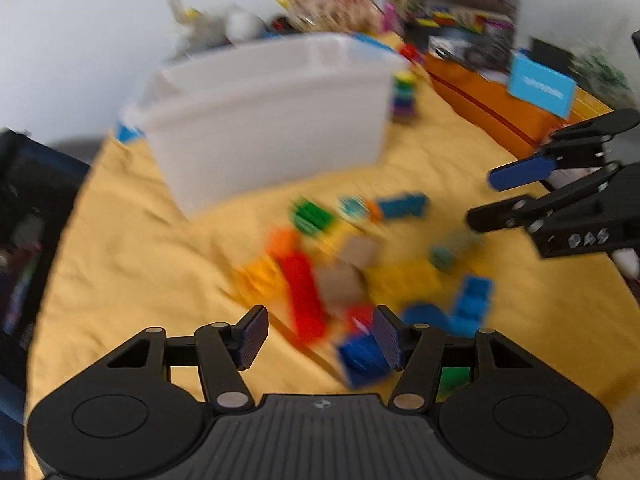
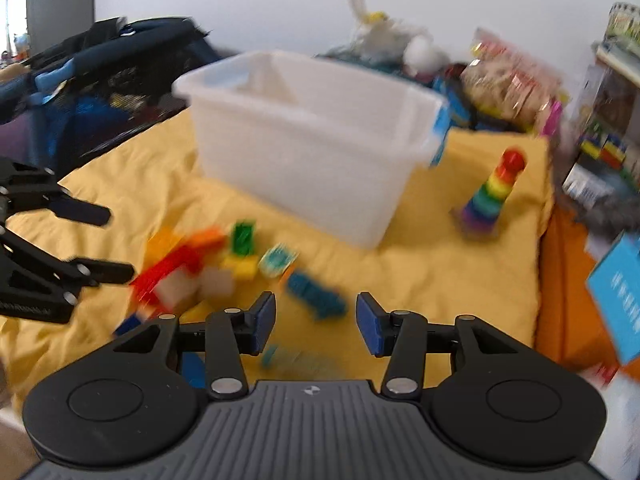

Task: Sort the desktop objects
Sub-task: 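Move both tools back down to the brick pile on the cloth, then grasp a yellow brick with the left tool while the right tool grasps a blue brick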

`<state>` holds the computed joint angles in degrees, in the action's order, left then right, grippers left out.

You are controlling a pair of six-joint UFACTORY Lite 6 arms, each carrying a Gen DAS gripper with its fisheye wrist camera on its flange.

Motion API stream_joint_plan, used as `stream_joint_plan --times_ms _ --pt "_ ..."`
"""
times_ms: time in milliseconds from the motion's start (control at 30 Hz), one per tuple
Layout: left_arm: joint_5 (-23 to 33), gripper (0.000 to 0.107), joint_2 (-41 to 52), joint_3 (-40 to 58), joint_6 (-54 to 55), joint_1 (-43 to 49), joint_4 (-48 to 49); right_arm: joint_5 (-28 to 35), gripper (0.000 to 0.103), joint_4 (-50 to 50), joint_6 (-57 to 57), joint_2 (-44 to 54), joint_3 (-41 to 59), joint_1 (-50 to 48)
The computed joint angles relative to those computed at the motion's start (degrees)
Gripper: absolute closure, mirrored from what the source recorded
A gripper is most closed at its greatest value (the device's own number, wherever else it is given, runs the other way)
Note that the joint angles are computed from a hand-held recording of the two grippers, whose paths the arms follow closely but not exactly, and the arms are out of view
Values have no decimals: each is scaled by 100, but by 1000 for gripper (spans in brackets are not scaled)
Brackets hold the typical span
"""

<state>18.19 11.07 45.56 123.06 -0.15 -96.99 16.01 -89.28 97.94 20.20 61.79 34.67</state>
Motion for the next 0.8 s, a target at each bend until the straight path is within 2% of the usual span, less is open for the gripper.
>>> stream_joint_plan --times_ms 100,267,467,533,600,700,733,800 --pt "-2 46 -3 -157 -237 -71 308 -27 53 -104 308 -86 -417 197" --pt "1 46 -112 -383 -5 -137 -26 -245 53 -339 345 -426 -1037 530" --pt "-34 46 -149 -428 -80 -240 -18 -164 53 -461 -750 -524 -1300 935" --pt "-33 46 -193 -443 -34 -265 -49 102 54 -761 -1028 -304 -1211 1096" --pt "-70 46 -236 -455 14 -298 -46 87 55 -1250 -917 -130 -1105 1079" --pt "-49 46 -169 -284 -388 -344 668 42 57 -1630 -1137 297 -798 1033" --pt "-16 46 -132 -210 -439 -361 865 78 62 -1601 -1378 477 -673 1037" --pt "30 46 -47 -22 -569 -430 1295 -63 64 -1893 -1140 605 -561 941"
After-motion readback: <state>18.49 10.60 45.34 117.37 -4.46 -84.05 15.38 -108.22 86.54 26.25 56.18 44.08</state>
